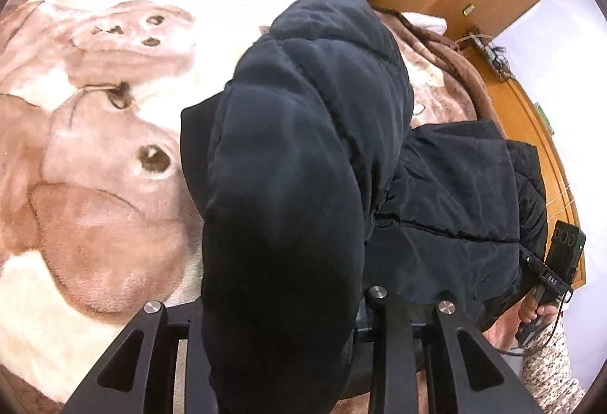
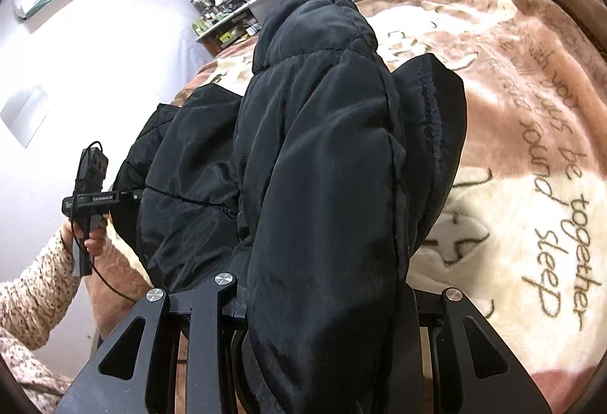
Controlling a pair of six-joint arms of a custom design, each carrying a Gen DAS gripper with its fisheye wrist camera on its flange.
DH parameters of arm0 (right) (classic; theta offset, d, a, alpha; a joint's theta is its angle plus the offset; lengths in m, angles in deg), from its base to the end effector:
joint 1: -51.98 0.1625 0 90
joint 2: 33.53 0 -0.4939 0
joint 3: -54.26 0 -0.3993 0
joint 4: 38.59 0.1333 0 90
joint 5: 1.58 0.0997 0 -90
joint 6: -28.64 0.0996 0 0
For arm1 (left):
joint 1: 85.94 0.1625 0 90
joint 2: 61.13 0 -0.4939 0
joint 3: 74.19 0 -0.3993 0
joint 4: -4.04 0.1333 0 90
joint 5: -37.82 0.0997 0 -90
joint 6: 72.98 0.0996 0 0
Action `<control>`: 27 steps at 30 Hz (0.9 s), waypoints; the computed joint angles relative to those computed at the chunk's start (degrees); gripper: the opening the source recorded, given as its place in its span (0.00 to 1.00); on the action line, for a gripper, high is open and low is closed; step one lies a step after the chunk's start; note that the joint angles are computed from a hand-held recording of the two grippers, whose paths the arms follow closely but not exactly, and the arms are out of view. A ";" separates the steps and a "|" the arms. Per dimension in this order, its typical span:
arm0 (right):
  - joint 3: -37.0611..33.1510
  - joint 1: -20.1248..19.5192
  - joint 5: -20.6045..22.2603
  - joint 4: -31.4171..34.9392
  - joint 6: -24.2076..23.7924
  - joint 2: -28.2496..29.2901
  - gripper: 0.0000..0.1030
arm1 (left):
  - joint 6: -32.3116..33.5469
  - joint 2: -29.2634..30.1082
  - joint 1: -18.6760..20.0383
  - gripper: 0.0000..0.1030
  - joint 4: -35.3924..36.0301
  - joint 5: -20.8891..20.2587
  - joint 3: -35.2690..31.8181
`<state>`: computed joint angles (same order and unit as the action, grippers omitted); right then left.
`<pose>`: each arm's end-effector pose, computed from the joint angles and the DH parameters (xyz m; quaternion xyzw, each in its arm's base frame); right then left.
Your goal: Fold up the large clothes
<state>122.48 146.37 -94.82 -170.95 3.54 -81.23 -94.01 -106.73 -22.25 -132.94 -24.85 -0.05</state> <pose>0.1913 -0.8237 0.3326 0.2446 -0.9505 0.1813 0.0613 -0.2025 -0.8134 0.2722 0.0064 0.9599 -0.2362 0.1511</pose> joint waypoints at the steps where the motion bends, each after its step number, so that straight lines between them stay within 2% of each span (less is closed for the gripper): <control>1: 0.10 0.07 0.24 -0.46 -0.42 -0.02 0.35 | 0.54 -0.16 0.17 0.32 -0.57 0.02 0.22; 8: -1.76 -0.46 2.25 -0.18 -3.41 1.36 0.35 | 1.19 -3.00 0.16 0.32 -4.46 0.86 3.00; 14: -3.56 0.20 3.82 0.17 -4.90 3.29 0.35 | 1.47 -7.75 0.11 0.32 -7.15 2.76 7.54; 20: -6.30 0.89 5.61 1.27 -5.50 6.61 0.35 | 0.97 -11.66 0.63 0.32 -7.40 5.25 10.07; 27: -5.95 1.77 6.96 -0.07 -5.12 9.73 0.35 | 0.46 -16.32 2.38 0.32 -5.22 7.91 11.78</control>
